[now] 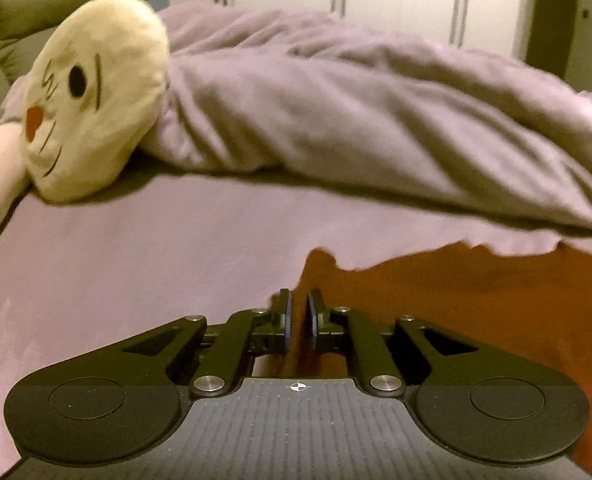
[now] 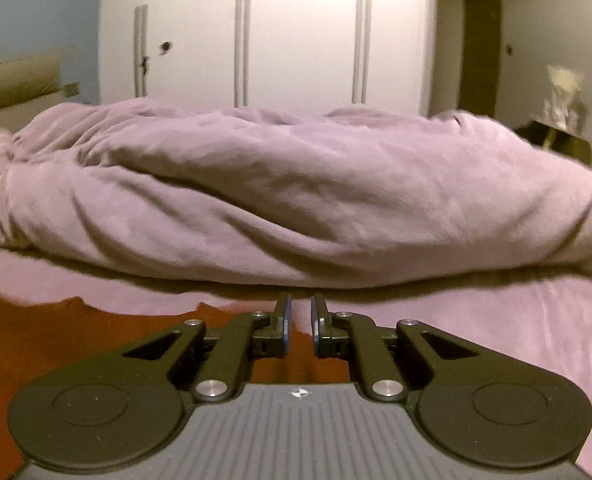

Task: Fold small clothes
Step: 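Lift the hem with both grippers and fold it up toward the collar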

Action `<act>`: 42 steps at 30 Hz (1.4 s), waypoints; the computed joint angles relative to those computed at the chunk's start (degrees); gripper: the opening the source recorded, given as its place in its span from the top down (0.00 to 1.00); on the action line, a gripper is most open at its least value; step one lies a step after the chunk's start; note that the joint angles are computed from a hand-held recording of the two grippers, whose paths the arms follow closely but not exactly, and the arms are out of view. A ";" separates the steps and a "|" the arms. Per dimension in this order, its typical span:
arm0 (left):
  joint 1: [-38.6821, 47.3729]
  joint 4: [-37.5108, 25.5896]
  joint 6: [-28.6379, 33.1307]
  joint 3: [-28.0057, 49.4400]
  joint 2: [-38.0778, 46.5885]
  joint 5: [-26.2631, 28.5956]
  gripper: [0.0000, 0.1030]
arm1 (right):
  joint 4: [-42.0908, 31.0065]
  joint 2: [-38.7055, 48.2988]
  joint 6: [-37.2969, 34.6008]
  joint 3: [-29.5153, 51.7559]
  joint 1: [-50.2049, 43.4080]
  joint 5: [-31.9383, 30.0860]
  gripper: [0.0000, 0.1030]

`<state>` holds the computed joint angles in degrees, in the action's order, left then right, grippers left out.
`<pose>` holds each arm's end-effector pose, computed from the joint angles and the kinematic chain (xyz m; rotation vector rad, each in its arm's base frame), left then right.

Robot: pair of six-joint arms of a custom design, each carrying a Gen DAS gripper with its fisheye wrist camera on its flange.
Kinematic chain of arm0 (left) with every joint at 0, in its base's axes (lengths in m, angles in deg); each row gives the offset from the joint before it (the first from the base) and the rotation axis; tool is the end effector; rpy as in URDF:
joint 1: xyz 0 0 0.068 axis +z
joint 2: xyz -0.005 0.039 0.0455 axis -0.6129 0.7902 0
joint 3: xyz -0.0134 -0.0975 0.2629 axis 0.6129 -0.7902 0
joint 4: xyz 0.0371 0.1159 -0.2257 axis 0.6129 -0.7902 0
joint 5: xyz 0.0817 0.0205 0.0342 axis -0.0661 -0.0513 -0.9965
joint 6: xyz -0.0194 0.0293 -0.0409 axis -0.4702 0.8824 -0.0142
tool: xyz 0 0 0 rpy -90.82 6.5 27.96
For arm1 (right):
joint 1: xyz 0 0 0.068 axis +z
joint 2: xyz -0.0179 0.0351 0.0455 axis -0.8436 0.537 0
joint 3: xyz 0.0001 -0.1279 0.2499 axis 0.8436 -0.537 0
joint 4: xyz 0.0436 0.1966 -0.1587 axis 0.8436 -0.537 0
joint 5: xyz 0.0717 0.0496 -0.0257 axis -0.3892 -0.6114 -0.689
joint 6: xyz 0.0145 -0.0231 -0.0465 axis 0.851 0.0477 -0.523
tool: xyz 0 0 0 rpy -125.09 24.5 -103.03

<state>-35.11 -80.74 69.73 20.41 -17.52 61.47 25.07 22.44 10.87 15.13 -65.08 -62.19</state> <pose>0.1635 0.0191 0.1472 -0.5813 2.2875 0.2596 0.2768 -0.0253 0.1524 -0.3086 2.0218 0.0985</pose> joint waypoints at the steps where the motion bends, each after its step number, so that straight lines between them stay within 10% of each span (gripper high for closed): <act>1: 1.35 0.26 0.94 -0.53 0.12 1.35 0.89 | -2.03 0.42 0.87 1.07 -1.69 -2.55 0.88; 10: 6.38 -4.94 1.94 -4.87 -7.81 11.34 0.52 | -16.32 2.88 -12.69 2.73 -12.10 -10.91 0.76; 18: 7.39 -1.23 2.76 -4.56 -1.96 13.80 0.45 | -14.20 9.44 -8.83 6.55 -5.71 -7.28 0.52; 25: 11.21 3.20 5.25 -4.12 2.76 17.96 0.83 | -14.12 15.96 -4.03 12.87 -0.28 -2.52 0.54; 28: 9.15 3.21 5.74 -4.58 1.21 15.56 0.86 | -12.31 16.17 -5.39 12.13 0.78 -2.07 0.95; 42: -1.64 1.12 1.90 -0.37 -0.28 0.13 0.91 | 4.28 6.94 -4.36 4.18 2.42 1.79 0.95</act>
<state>-36.76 -79.62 71.63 20.03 -17.80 61.60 29.35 29.38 6.51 19.31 -62.66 -60.39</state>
